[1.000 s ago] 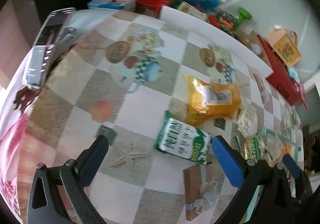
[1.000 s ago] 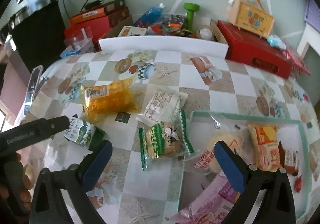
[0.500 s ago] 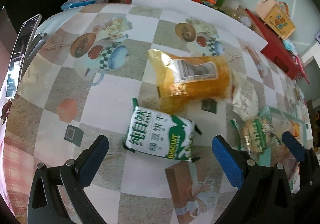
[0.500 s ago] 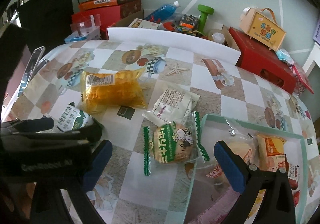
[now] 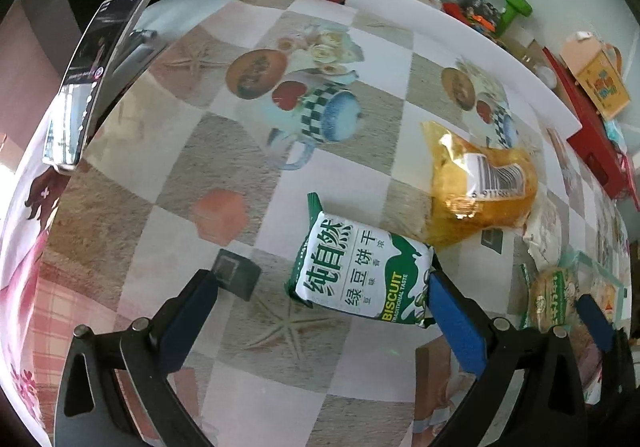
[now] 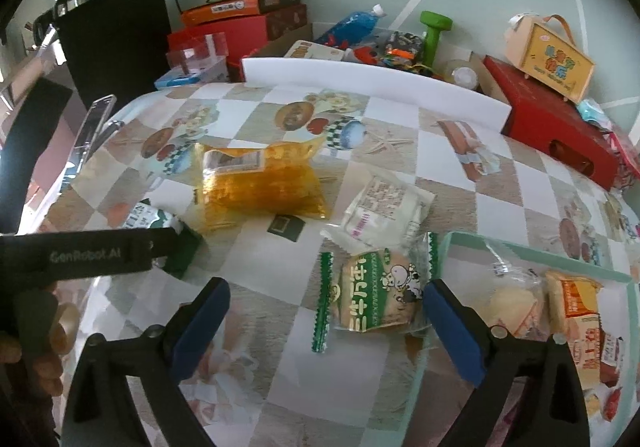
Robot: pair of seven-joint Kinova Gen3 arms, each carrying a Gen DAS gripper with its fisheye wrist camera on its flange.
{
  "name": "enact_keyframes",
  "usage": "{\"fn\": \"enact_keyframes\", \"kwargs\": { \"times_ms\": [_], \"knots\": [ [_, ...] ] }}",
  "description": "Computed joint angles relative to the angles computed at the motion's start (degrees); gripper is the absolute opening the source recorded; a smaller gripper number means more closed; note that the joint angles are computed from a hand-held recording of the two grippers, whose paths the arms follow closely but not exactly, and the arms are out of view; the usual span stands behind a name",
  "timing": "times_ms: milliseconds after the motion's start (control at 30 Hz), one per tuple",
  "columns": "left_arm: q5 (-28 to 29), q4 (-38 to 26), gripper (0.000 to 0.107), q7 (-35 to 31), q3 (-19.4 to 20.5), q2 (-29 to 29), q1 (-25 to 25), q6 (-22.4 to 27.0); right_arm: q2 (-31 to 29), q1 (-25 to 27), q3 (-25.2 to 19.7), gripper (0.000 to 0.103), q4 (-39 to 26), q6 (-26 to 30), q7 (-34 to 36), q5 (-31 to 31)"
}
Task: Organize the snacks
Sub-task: 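Position the left tool around the green-white BISCUIT packet while the right approaches the cartoon cookie packet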
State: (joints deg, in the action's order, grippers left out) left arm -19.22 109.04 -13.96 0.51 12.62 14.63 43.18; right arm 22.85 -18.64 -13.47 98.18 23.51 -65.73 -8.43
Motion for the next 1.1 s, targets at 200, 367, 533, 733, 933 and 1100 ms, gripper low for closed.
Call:
{"fn": "enact_keyframes", "kwargs": {
  "times_ms": [200, 367, 533, 733, 933, 1100],
  "knots": [
    [0.65, 2.12, 0.103, -0.3, -0.11, -1.53, -1.16, -1.7, 0.66, 2.48, -3.37, 0.097, -0.22, 1.52, 4.98, -3.28],
    [1.04, 3.49, 0.103, -0.41, 0.38, -3.1, -1.84, -2.01, 1.56, 5.7, -6.25, 0.094, -1.02, 3.57, 10.29, -8.7],
    [1.29, 3.09, 0.103, -0.68, 0.47, -2.73, -2.3, -2.17, 0.97, 0.19, -0.02, 0.094, -0.34, 0.82, 4.42, -4.93],
    [1.46, 3.17, 0.103, -0.54, 0.45, -2.49, -2.27, -2.54, 2.24, 1.04, -1.36, 0.093, -0.8, 0.89, 4.46, -4.11],
    [1.73, 3.11, 0.103, -0.7, 0.46, -2.29, -2.22, -2.75, 2.42, 3.58, -5.12, 0.093, -0.19, 0.95, 8.61, -5.54],
    [1.96, 3.28, 0.103, -0.69, 0.36, -2.38, -2.28, -3.04, 2.59, 5.35, -7.01, 0.093, -0.24, 2.27, 12.77, -8.54]
  ]
}}
